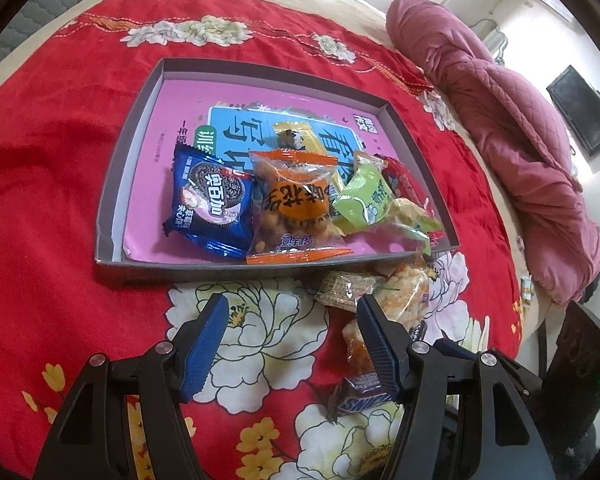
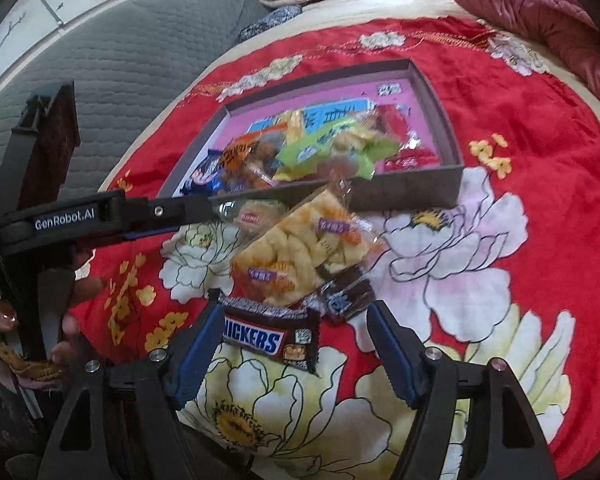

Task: Organize snacks
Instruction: 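Move both tools back toward the snacks lying beside the box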

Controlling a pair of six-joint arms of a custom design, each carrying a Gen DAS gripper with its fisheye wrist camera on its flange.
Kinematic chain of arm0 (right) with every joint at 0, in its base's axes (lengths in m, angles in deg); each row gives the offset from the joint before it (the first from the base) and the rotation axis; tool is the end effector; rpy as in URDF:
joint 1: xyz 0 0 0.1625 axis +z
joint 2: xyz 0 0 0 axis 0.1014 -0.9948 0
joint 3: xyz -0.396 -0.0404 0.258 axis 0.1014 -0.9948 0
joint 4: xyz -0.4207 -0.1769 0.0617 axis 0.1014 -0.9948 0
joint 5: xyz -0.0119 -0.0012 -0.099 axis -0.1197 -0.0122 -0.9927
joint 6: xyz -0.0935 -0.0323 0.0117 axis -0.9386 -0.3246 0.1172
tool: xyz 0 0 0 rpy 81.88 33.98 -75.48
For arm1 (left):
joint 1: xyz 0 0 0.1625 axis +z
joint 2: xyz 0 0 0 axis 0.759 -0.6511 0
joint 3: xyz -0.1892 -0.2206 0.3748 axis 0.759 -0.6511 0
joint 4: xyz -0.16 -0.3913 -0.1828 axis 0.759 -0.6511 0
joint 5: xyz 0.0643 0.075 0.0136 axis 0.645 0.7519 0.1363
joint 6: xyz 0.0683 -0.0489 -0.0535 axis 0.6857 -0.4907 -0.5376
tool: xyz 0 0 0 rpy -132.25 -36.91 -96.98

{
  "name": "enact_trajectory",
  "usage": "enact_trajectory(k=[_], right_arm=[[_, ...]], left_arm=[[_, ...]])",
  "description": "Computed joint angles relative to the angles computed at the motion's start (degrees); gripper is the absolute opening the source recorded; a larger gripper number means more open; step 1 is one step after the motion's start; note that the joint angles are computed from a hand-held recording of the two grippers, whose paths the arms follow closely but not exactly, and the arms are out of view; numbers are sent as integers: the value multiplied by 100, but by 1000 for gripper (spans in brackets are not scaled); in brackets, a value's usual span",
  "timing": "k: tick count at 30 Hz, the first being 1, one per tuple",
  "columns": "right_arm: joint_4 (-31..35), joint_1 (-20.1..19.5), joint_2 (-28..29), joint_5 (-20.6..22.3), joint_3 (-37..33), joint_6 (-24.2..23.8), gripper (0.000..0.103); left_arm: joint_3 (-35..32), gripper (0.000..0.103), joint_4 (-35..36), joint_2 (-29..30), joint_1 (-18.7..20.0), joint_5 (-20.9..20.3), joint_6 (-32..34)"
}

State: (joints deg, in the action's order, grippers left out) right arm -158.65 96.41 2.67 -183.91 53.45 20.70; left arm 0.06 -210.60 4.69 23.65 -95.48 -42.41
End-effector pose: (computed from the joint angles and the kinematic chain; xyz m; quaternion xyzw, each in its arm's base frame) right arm 0.2776 -0.7890 0.0171 0.1798 -0.9583 0.1673 0.1460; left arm -0.0702 -0.8434 0.2436 0.0454 0.9592 -0.1976 0.1969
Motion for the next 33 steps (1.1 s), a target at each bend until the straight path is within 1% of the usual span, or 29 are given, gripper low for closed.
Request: enact_trajectory(k=[5, 9, 12, 14, 16, 22, 28, 33], right_arm=[[262, -11, 28, 107, -56, -11, 73], [293, -14, 9, 329, -27, -119, 72], [387, -24, 10, 458, -33, -165, 64], [408, -28, 8, 513, -31, -192, 63], [436, -34, 15, 580, -36, -207, 57], [635, -37, 62, 664, -109, -252, 57], [907, 1, 193, 588, -290, -348, 57], [1029, 18, 272, 618, -395, -449, 57]], left_arm=[[-14, 68, 34, 14, 17, -32, 2], [-39, 68, 66, 42, 41, -90, -56], [-84, 68, 119, 74, 66, -230, -104], [-126, 68, 152, 108, 85, -309, -152], [-163, 68, 180, 143, 105, -408, -210], [-337, 68, 357, 263, 184, -671, -440], [-571, 68, 552, 407, 272, -1012, -740], [-744, 68, 611, 517, 332, -1270, -965]])
